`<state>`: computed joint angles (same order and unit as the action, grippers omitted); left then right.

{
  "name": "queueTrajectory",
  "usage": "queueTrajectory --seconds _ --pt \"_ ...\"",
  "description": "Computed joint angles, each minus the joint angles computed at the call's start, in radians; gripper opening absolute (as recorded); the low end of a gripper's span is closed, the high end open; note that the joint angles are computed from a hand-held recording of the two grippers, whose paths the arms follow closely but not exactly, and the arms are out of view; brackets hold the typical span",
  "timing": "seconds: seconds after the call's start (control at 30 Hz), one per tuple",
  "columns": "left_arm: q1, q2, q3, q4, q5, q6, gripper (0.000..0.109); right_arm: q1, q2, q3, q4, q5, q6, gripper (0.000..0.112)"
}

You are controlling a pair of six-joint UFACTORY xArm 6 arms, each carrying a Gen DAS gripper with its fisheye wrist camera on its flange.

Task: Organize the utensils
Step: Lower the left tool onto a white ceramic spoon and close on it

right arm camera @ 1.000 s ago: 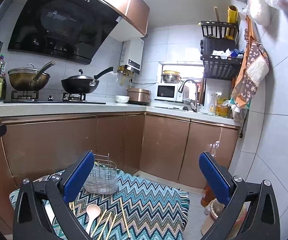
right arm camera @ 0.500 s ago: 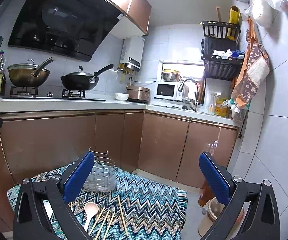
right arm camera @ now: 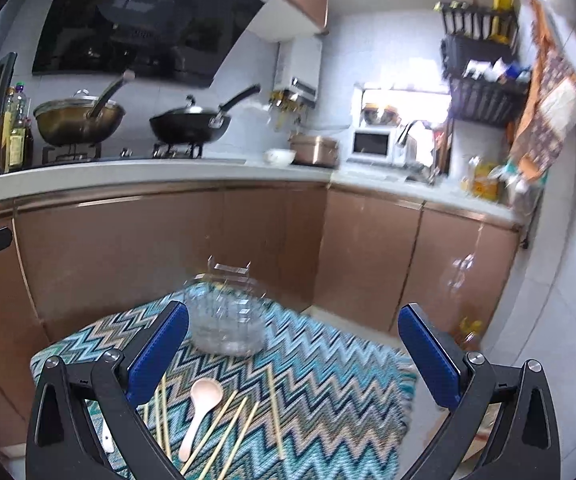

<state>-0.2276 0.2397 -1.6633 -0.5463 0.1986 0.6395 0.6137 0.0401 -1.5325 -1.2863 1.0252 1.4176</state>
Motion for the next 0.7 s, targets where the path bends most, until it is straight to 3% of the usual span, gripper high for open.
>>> queueTrajectory --seconds 0.13,0.37,0.7 --pt "0.028 0.044 -0.049 0.042 0.086 -0.061 0.083 -0.065 0.02 0.009 0.104 -0.124 -0.026 0.103" --pt "0.056 0.129 -0.14 0.108 0.216 -0.125 0.083 -0.132 0.067 0.005 0.247 -0.25 -0.111 0.102" --pt "0.075 0.227 -0.261 0.089 0.381 -0.13 0.083 -0.202 0.117 0.009 0.489 -0.372 -0.279 0.083"
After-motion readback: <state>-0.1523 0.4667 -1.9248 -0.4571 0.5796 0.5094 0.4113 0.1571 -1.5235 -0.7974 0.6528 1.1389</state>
